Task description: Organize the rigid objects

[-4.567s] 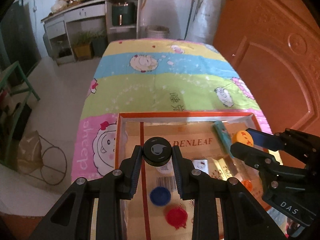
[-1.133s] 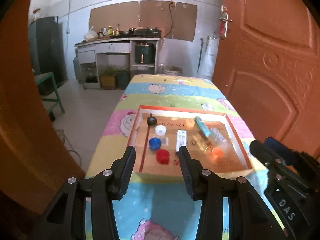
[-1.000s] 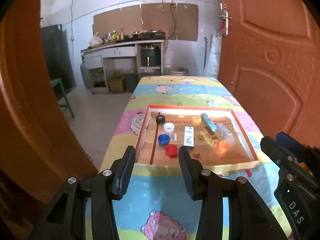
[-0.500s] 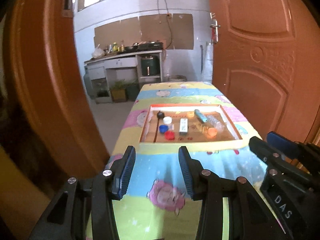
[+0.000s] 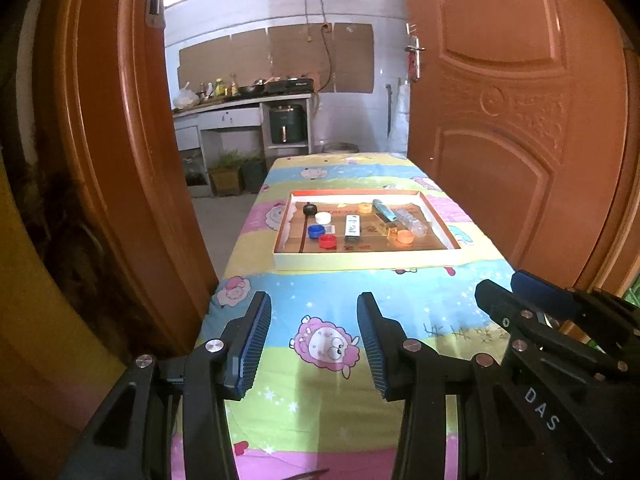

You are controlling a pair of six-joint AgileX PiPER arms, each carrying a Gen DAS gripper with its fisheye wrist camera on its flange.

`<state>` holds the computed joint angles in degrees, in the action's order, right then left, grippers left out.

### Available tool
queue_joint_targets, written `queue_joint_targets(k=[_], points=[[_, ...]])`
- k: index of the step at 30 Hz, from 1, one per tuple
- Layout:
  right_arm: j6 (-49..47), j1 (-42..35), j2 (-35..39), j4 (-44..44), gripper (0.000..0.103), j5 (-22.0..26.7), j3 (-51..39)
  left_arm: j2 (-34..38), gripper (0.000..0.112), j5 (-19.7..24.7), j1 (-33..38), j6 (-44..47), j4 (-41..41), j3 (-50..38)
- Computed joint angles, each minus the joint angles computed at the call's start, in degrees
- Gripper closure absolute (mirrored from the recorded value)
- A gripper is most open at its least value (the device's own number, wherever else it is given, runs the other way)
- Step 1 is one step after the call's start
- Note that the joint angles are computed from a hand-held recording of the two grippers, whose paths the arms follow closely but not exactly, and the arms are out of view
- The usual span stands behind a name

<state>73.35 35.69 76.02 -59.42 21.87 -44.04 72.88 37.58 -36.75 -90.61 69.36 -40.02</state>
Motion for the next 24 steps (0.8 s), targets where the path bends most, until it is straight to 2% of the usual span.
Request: queue_joint_targets(k=[24], points=[[-4.3, -1.9, -0.1, 3.4, 0.073, -2.2, -0.5, 1.2, 0.066, -1.9, 1.8, 1.1, -1.5, -0.9]])
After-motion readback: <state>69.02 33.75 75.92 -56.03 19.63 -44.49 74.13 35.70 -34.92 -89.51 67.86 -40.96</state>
